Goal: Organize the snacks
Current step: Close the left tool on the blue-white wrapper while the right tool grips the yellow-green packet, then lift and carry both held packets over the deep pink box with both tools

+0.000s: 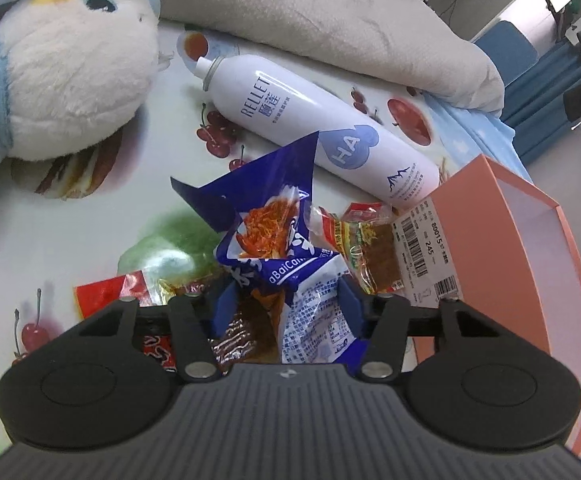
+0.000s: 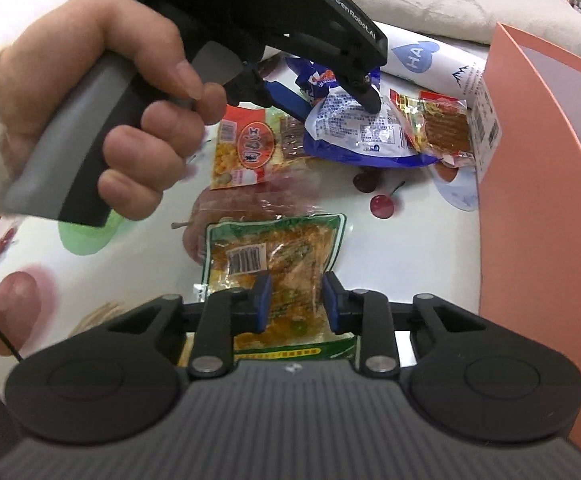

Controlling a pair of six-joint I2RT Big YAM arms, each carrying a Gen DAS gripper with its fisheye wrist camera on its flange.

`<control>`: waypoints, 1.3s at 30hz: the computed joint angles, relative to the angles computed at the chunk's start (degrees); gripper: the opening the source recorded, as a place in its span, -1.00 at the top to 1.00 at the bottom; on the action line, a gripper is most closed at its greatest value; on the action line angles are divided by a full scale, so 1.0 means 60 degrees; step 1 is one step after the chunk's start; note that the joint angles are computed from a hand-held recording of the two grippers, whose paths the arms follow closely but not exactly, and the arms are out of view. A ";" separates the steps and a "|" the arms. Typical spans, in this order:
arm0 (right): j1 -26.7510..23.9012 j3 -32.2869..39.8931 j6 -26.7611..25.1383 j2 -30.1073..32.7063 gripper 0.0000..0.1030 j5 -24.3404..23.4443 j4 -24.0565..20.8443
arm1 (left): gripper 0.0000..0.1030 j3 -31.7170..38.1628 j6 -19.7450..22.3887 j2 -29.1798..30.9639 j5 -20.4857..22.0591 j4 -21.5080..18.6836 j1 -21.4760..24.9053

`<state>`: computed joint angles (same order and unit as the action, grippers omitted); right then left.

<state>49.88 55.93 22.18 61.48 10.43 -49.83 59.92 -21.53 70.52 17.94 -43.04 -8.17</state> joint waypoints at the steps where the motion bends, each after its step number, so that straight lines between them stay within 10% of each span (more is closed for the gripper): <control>1: -0.0014 0.0011 -0.0016 0.0006 0.47 -0.0010 0.0001 | -0.09 -0.0013 -0.0015 -0.0016 -0.0006 0.0027 -0.0014; 13: 0.0040 -0.0019 0.0421 -0.0311 0.76 -0.0051 -0.0260 | 0.07 -0.0559 0.0078 -0.1263 -0.0191 -0.0472 0.0317; 39: 0.1386 0.0040 0.1896 -0.1742 0.89 0.1837 -0.1737 | 0.17 -0.1996 -0.1000 -0.6668 -0.2609 -0.3954 -0.0493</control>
